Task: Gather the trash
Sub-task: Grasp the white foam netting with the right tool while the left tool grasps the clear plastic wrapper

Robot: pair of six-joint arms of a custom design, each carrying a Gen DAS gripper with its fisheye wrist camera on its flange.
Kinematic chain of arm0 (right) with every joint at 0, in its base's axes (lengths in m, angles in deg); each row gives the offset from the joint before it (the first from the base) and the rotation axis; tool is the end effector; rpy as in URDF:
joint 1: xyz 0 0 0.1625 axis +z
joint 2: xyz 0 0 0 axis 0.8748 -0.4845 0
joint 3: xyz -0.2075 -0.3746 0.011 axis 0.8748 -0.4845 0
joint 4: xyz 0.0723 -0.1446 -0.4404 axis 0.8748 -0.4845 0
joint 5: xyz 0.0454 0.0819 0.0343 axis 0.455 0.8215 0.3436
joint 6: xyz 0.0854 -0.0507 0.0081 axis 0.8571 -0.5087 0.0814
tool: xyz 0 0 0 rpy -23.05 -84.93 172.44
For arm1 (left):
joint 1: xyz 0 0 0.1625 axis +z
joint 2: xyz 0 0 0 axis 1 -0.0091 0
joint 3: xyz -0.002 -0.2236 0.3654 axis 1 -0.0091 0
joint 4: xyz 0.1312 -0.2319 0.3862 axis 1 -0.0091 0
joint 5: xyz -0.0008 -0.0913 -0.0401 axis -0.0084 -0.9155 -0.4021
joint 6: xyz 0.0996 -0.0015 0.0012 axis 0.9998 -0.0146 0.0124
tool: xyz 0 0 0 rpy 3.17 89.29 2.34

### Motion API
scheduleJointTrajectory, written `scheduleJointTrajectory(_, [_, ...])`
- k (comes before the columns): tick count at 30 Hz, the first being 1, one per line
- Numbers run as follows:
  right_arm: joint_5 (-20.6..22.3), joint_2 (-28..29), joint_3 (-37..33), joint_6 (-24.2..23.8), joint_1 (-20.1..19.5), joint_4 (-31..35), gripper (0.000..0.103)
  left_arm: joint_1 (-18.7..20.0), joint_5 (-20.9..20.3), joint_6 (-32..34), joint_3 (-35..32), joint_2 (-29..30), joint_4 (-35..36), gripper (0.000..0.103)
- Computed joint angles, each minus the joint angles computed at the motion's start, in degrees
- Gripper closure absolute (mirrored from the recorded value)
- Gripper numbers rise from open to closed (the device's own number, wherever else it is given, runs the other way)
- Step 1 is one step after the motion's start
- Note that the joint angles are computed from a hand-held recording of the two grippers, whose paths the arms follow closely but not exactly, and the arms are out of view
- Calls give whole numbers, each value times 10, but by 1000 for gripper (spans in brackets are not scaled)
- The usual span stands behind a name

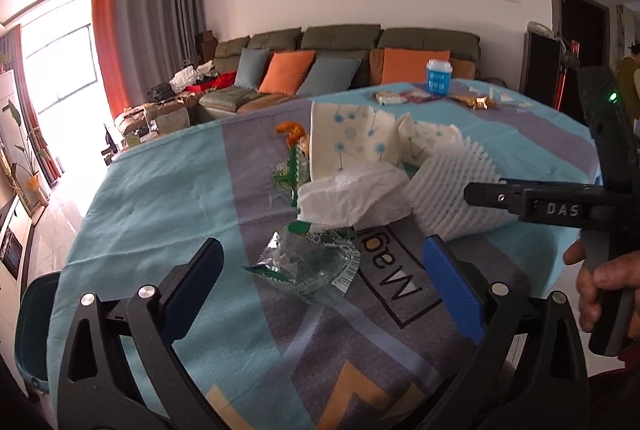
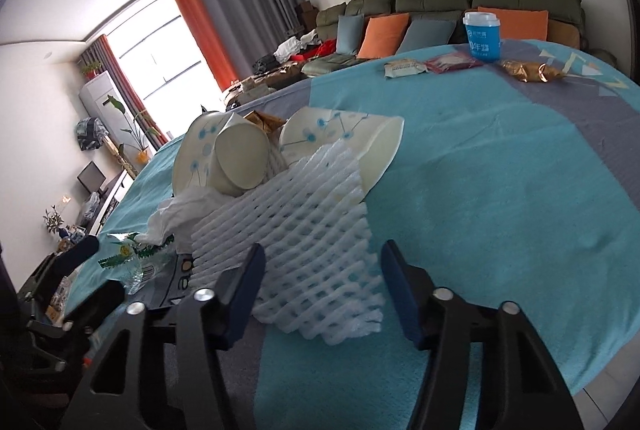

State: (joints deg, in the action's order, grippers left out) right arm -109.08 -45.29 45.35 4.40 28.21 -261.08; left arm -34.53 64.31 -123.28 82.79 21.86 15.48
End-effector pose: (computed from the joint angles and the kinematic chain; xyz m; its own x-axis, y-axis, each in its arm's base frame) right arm 0.0858 -0.5137 0.0770 -0.8838 0.2420 0.4005 -0.2100 0.5597 -0.8017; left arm -0.2192 -0.6178 -0.0343 -0.4892 0.6265 -0.6068 0.8714 0.3811 -0.3091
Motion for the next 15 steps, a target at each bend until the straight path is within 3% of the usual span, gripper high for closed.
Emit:
scheduleJointTrajectory(5, [11,-10,7,10,-4,14,75,4,-12,1,-25,23,12,5])
scheduleJointTrajectory(7, [15,-14,14,14,-6,14,89,8,-6,-4,-33,28,19,5])
scheduleJointTrajectory(10, [21,-21,24,20,-7,14,94,12,-6,-4,-36,31,12,7])
scheduleJointTrajectory(11, [23,-23,27,22,-6,14,95,13,-4,-6,-38,32,14,10])
scheduleJointTrajectory(15, [26,-27,36,23,-3,12,95,16,-10,-15,-54,43,33,35])
